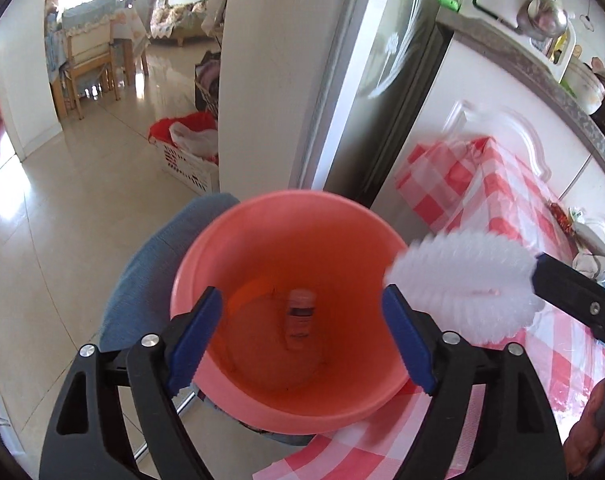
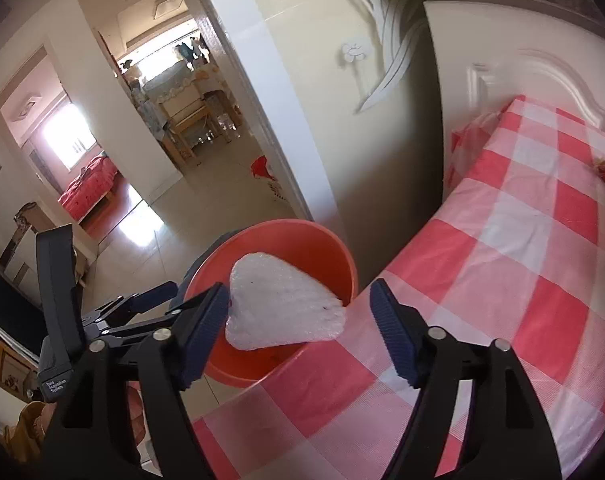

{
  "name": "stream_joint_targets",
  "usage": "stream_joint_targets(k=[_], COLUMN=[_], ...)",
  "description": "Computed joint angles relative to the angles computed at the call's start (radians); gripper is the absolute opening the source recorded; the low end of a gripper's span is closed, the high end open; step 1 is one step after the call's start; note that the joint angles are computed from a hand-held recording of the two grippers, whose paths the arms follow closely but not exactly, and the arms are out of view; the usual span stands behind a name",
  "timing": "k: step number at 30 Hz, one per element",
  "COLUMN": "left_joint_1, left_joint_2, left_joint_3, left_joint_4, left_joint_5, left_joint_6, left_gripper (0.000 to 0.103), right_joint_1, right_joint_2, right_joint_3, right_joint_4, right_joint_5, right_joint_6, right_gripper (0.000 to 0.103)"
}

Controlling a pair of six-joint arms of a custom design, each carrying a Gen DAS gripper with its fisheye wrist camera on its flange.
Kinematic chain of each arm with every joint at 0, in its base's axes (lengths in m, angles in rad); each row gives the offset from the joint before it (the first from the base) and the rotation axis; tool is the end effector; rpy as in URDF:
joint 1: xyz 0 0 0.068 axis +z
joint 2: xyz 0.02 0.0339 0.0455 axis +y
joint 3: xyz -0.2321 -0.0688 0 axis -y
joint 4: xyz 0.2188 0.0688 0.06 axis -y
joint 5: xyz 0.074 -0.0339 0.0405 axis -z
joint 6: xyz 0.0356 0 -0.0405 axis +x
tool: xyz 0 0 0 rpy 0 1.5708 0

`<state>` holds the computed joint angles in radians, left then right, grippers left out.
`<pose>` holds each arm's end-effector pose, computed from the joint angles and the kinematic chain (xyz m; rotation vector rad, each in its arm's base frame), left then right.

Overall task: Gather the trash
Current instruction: 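Move both tools back over the table toward the blue cloth bundle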

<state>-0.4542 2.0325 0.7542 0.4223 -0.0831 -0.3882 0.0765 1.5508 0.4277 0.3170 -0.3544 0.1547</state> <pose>0.2850 -0.1359 0.0464 0.0427 2.4422 -0.2802 0.2369 0.0305 0.0968 -0.0779 2.3751 0.5316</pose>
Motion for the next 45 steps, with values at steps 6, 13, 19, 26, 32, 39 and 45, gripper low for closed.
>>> stream_joint_targets(k=[6,13,19,26,32,39,45], left_joint_1=[-0.045,-0.094,-0.16,-0.294,-0.437,-0.569,-0.65], left_joint_2=[-0.091,-0.167,-0.236,-0.275,-0.24,-0.144,-0.016], left_joint_3=[-0.04,-0.053,-0.056,-0.015,0.087,0.245,0.431], left_joint_4=[-0.011,-0.057,-0.125,-0.185,-0.239,-0.293,-0.356], left_joint_5=[-0.024,-0.041,-0.086,-0.119,-0.135,-0.115,-0.065], left_joint_6=[-0.005,-0.038,-0.06,-0.062,-0.06,-0.071,-0.072], left_gripper=[0.088,0.088,0.088,0.088,0.088,0.088,0.088], right_joint_1=[-0.135,-0.446,-0.869,-1.303,-1.534,-1.618,-1.603], right_joint_2=[-0.22,-0.463,-0.521,-0.349,-0.071,0.188,0.299], right_joint_3=[-0.134,-0.215,-0.175,0.018,0.25,0.451,0.511], right_joint_4=[-0.008,-0.147,-0.344,-0.544,-0.581,-0.569,-0.518], right_joint_5=[-0.087,-0.29,-0.562,-0.769,-0.816,-0.742,-0.653], right_joint_6=[-0.027,-0.131,-0.305,-0.57,-0.618,-0.63,-0.626], right_gripper=[0.081,0.082,0.082,0.09,0.092,0.092,0.092])
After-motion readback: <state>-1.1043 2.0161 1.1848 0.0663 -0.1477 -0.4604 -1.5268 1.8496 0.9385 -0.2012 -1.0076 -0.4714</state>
